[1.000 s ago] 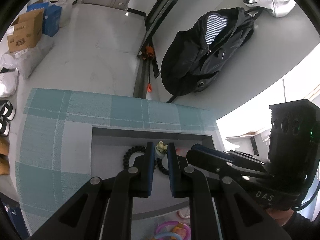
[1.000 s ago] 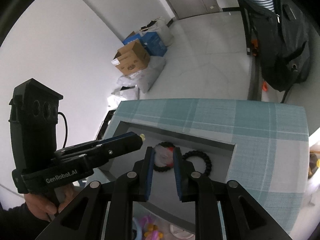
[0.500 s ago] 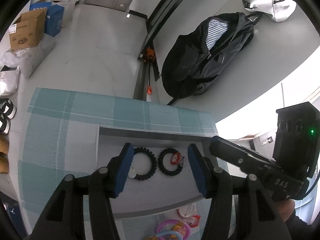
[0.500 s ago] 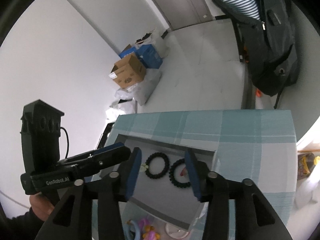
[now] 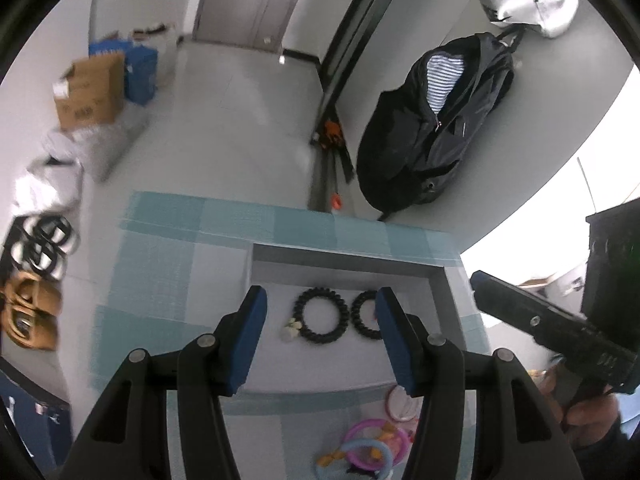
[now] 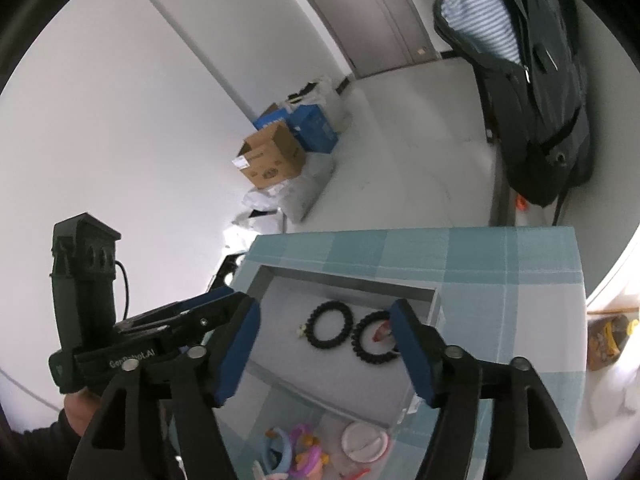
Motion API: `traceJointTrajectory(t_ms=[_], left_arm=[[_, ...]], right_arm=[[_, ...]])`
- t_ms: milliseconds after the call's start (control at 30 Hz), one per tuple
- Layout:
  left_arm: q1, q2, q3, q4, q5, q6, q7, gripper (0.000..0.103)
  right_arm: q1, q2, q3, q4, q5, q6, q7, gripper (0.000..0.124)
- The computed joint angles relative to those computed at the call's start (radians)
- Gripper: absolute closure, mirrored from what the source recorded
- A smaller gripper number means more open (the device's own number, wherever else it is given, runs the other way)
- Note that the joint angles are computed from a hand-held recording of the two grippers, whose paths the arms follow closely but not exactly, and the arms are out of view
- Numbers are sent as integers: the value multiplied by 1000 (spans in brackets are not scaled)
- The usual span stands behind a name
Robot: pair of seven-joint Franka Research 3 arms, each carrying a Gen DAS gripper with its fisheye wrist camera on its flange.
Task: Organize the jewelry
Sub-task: 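Withdraw both grippers from the box back over the table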
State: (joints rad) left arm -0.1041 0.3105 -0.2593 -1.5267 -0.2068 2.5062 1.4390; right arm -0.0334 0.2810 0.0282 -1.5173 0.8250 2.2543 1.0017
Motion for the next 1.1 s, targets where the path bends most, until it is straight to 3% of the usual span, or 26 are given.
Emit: traceJointTrajectory(t_ms=[267,300,367,500,833,967,1100], left_arm=[[-68,-103,56,-113,242,50,-165,51],[-70,-119,56,-138,258,65,-179,50],[-77,-149,59,-182,289,70,-222,38],[-81,-187,62,-239,330,46,-295,37],[-82,-274,39,-369,185,55,-233,37],[-92,-284,37,-387,107,23,-180,37],[-103,-289,37,-396,109,-10,-171,37]], right_arm=[[14,-80,-6,-104,17,49,-66,40],[17,-95,-9,-123,20,59,-77,38],[26,-122,-16,-159,15,79,-86,36],[43,-172,-30,-230,-6,117,-96,26],[72,-277,-60,-376,-31,159,-117,21],[81,-309,-70,-421,-44,165,-98,21],[90,-336,-77,-451,-30,157,-112,21]])
